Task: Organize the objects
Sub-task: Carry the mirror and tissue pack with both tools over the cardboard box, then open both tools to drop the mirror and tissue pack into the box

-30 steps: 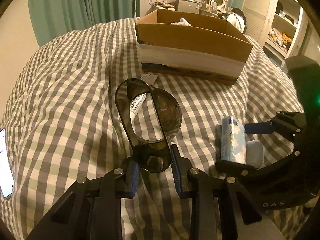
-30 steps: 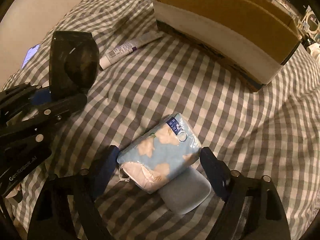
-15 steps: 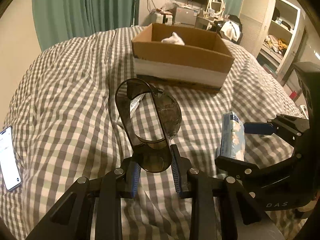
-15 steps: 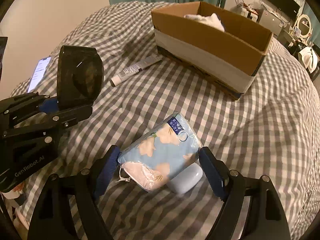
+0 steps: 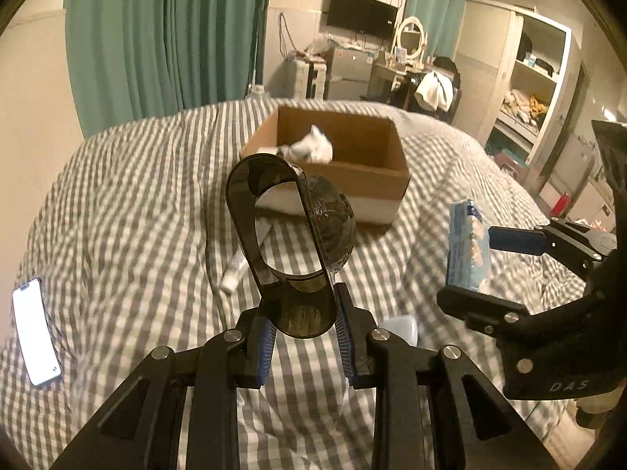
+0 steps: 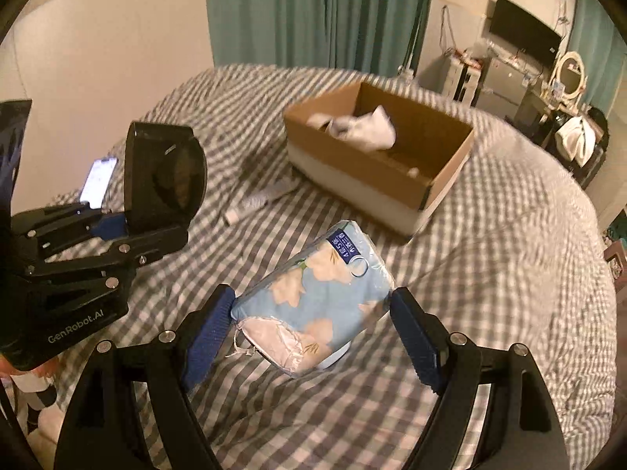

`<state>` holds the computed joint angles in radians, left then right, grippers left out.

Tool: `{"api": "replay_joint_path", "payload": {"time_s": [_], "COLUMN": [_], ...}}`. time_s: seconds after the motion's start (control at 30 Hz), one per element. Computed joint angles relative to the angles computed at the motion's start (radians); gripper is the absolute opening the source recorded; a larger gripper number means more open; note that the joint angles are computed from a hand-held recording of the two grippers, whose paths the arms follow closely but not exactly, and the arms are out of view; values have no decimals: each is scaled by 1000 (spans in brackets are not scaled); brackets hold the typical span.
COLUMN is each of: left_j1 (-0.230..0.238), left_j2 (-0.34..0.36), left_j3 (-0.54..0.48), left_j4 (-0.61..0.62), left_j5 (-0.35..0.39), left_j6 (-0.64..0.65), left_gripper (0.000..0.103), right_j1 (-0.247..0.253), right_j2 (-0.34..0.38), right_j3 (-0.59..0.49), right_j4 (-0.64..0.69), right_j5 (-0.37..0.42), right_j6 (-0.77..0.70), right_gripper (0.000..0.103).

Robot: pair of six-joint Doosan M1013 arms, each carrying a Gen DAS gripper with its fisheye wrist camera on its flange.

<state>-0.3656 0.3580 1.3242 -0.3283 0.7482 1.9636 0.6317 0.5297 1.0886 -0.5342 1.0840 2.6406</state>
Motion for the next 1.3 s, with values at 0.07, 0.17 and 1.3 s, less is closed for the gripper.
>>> {"api": "replay_joint_path", "payload": {"time_s": [0.07, 0.17, 1.3], "left_j1": [-4, -9, -82], "left_j2": [0, 11, 612], "left_j3": [-14, -49, -1006], "left_j4": [4, 4, 180], "left_j5": [-11, -16, 348], "left_j6": [1, 2, -98], "left_gripper": [28, 28, 28], "right_j1": [1, -2, -267], "right_j2": [-11, -21, 92], "right_j3": [1, -8, -152], "right_j4": [-28, -65, -56], "right_j5": [0, 2, -121], "right_j6": [14, 26, -21], "right_gripper": [81, 81, 81]}}
